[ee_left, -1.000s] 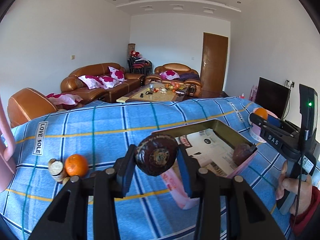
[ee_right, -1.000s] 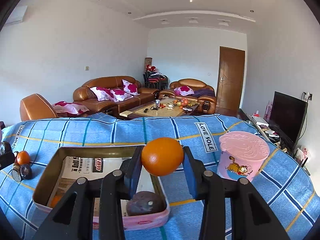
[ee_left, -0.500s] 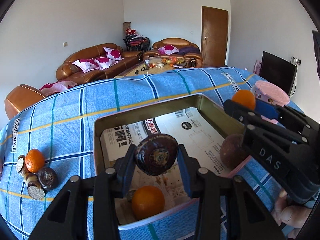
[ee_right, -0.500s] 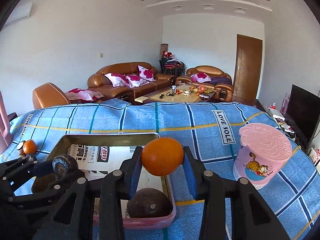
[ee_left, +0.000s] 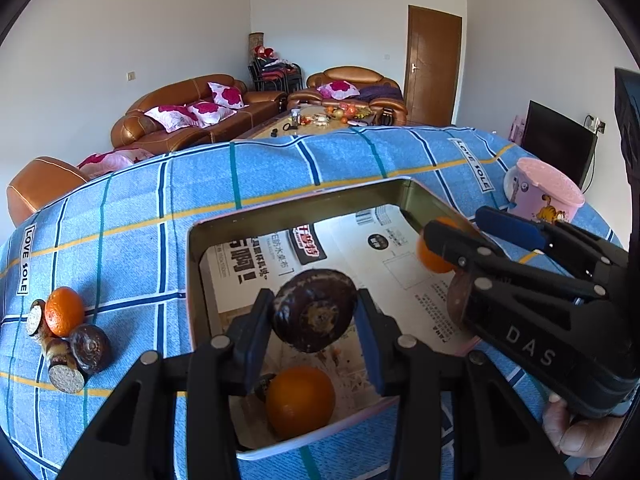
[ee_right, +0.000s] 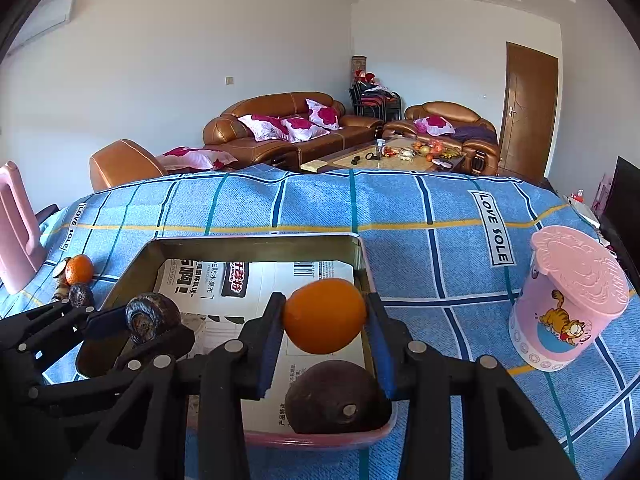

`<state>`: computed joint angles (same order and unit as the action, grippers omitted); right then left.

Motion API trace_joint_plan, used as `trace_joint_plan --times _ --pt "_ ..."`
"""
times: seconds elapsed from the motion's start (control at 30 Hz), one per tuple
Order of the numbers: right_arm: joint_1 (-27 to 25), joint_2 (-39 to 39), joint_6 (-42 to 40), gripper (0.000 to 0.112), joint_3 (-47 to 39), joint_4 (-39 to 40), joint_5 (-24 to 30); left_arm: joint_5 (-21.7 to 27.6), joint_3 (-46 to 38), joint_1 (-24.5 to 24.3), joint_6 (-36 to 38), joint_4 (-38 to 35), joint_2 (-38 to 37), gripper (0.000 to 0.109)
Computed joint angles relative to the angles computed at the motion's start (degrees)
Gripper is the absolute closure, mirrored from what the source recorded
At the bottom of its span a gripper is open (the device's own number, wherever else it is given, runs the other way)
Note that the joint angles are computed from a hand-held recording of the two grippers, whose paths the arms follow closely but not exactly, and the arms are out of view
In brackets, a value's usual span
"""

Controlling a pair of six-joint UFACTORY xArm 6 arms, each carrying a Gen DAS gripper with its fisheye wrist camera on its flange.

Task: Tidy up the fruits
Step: 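Carry the dark fruit with the left tool into the tin box while the right tool drops its orange there, then move both open tools back toward the remaining fruit pile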

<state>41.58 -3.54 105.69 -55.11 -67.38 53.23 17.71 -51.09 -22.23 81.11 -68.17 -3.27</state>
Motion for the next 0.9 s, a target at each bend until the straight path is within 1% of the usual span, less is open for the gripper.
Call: trace_joint_plan --times 0.03,0.07,0.1,0.2,0.23,0.27,0.3,0.33,0.37,0.4,0.43,0.5,0.6,0.67,0.73,0.77,0.83,0.9 --pt "-0.06 0.12 0.2 0.055 -0.12 0.03 -0.01 -0.25 0.02 -0.16 0.58 -0.59 -0.11 0.065" --pt "-0.09 0.12 0.6 0.04 -0.09 -0.15 -0.11 -0.41 0.08 -0.3 1.33 -1.28 -0.23 0.065" --pt "-0.01 0.02 1.25 0.035 0.07 -0.72 -0.22 -0.45 0.18 -0.32 2.05 -1.82 -0.39 0.065" --pt "0.54 -0.53 3.1 0.035 0.47 -2.3 0.56 -1.11 0.48 -0.63 3.91 -3.5 -0.83 0.063" --pt "0.94 -0.71 3.99 0.035 0.58 -2.81 1.51 -1.39 0.61 -0.67 5.3 -5.06 -1.1 0.054" --pt "1.38 -0.98 5.12 0.035 0.78 -3.6 2.55 -2.13 0.81 -0.83 7.3 -7.49 -1.51 0.039" --pt "2.0 -1.26 6.46 0.035 1.01 -4.6 3.83 -2.92 0.9 -0.95 9.69 -10.57 -1.91 0.029" --pt "2.55 -1.55 7.4 0.035 1.16 -5.44 5.16 -3.51 0.84 -0.96 12.68 -14.5 -2.35 0.011" --pt "3.22 -1.67 8.21 0.035 1.18 -6.14 6.71 -3.94 0.7 -0.83 16.61 -19.53 -2.89 0.006" --pt "3.86 -1.83 8.81 0.035 1.21 -6.76 8.17 -4.34 0.46 -0.63 20.1 -23.9 -3.37 0.006" --pt "4.55 -2.04 9.51 0.035 1.3 -7.48 9.66 -4.61 0.11 -0.42 21.38 -25.86 -3.65 0.006" --pt "5.95 -2.22 11.31 0.035 1.4 -9.31 12.45 -5.48 -0.39 -0.12 22.12 -27.09 -3.78 0.006" --pt "7.98 -2.34 13.29 0.035 1.71 -11.75 16.53 -5.2 -0.94 1.3 19.97 -26.32 -3.58 0.006" --pt "9.05 -1.96 13.69 0.035 1.57 -12.64 18.87 -5.49 -1.45 2.21 17.43 -24.06 -3.0 0.006" --pt "9.67 -1.4 13.81 0.035 1.19 -13.09 20.31 -6.25 -1.96 3.19 18.09 -23.92 -2.41 0.006" --pt "9.84 -1.06 13.59 0.035 0.89 -13.03 20.78 -7.12 -2.42 3.66 19.94 -25.02 -2.03 0.006" --pt "10.01 -0.54 12.74 0.035 0.28 -12.75 21.49 -8.58 -3.37 4.74 26.33 -29.58 -1.39 0.006" --pt "10.5 -0.16 12.43 0.035 -0.03 -12.47 22.51 -9.05 -4.36 6.4 31.91 -33.22 -0.81 0.006"
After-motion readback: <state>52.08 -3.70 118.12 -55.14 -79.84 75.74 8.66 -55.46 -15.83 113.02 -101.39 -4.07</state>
